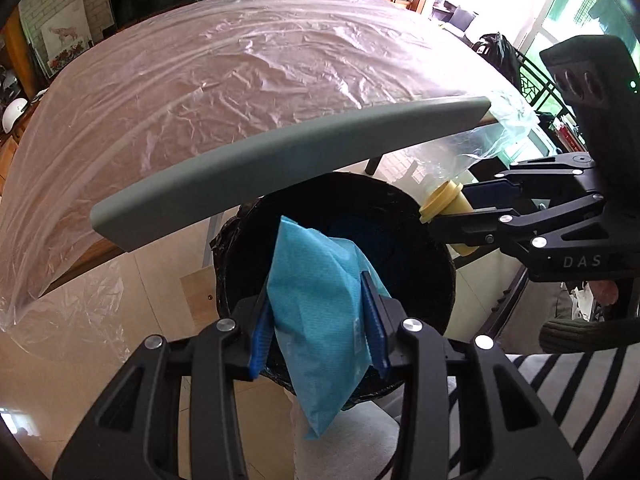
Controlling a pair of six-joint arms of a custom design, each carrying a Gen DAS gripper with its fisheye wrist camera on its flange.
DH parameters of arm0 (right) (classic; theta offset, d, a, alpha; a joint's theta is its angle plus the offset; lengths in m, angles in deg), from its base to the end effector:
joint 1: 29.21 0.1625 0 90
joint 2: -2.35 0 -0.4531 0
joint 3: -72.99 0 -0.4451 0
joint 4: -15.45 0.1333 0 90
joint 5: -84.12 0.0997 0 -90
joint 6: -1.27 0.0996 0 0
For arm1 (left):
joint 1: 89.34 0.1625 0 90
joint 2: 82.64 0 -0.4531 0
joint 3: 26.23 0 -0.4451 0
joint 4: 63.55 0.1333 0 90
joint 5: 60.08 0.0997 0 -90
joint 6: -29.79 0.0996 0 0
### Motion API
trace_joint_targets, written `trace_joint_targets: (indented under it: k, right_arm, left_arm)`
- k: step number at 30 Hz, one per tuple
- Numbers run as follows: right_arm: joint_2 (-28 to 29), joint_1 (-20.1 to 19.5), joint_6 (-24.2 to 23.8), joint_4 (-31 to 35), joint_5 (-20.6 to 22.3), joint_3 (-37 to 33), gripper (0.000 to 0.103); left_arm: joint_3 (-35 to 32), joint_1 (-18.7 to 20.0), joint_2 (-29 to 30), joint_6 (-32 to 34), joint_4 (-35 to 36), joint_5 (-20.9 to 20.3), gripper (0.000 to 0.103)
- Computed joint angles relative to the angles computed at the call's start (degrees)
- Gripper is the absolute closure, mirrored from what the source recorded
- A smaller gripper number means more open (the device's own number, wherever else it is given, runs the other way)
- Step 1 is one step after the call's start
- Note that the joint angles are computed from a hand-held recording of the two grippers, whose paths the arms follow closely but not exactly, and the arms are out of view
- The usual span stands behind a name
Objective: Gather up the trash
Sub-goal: 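Carry the blue bag and yellow cup in both tools over the black bin, then open both tools to drop the bag and cup into the bin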
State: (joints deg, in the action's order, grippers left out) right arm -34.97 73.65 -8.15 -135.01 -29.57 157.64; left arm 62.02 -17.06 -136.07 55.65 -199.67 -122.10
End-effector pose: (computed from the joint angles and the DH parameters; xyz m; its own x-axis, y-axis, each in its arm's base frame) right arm 0.2645 -0.7395 0.0438 -0.8653 -0.2687 0.4232 -0.3633 0.9178 -0.1601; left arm -0.0569 -0.7696 0.2055 -0.6520 0.5705 -0.4995 0.6477 0.7615 0.0243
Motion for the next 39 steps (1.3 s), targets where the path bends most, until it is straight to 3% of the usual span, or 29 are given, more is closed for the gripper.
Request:
trace_joint_targets:
  k: [17,39]
  right_arm:
    - [3.0,-0.1,-3.8,0.8,-4.2,-2.0,0.069]
    - [4.4,0.3,-3.4,0.0,-6.3,-2.2,0.069]
  left_arm:
    - [-0.8,0.1,2.7,2.7,-0.7,3.6,0.062]
    - [-1.3,-0.2,3.7,3.2,-0.7,4.9,0.062]
